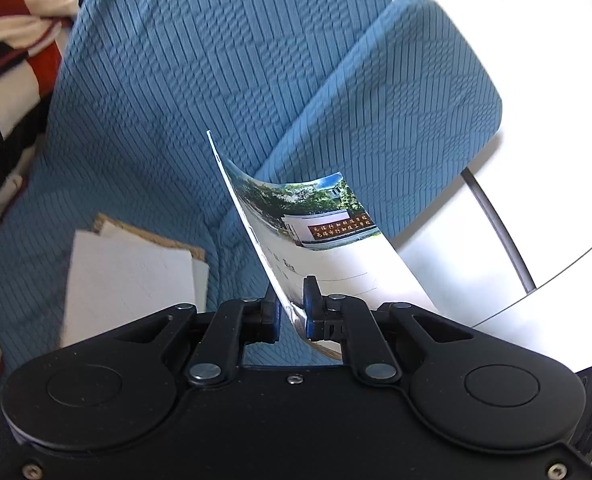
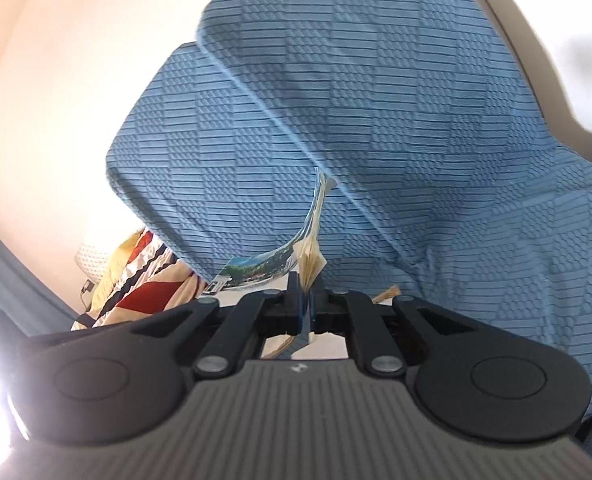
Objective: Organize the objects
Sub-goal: 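Carry the upright lined form with both grippers over the book stack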
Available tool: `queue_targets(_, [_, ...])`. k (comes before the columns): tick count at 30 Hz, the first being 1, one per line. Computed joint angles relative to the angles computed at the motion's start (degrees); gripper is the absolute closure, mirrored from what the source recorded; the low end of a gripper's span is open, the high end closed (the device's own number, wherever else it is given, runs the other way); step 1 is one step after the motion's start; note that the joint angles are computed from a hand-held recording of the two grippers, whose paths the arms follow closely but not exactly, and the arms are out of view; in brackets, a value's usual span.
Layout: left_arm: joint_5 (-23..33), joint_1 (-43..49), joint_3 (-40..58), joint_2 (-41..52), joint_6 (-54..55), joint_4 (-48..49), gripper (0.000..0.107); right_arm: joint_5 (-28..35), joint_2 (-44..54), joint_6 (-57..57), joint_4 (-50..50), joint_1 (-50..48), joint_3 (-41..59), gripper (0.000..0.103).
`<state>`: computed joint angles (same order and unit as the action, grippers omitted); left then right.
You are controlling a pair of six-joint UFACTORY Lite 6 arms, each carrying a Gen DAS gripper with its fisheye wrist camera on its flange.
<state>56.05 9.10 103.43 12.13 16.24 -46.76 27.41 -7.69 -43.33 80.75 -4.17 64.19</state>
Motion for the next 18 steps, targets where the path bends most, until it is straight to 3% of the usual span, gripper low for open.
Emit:
queue_targets(9, [3.6,7.7,4.3,2.9,6.0,-2.5,0.096,-7.1,3.8,4.8,-5.3,9.5,5.7,0.096])
queue_targets(18, [2.0,11.5,-1.9,6.1,13.0,-5.1,0.096,-12.8,9.7,3.5,-4.5,15.7,5.7,0.096])
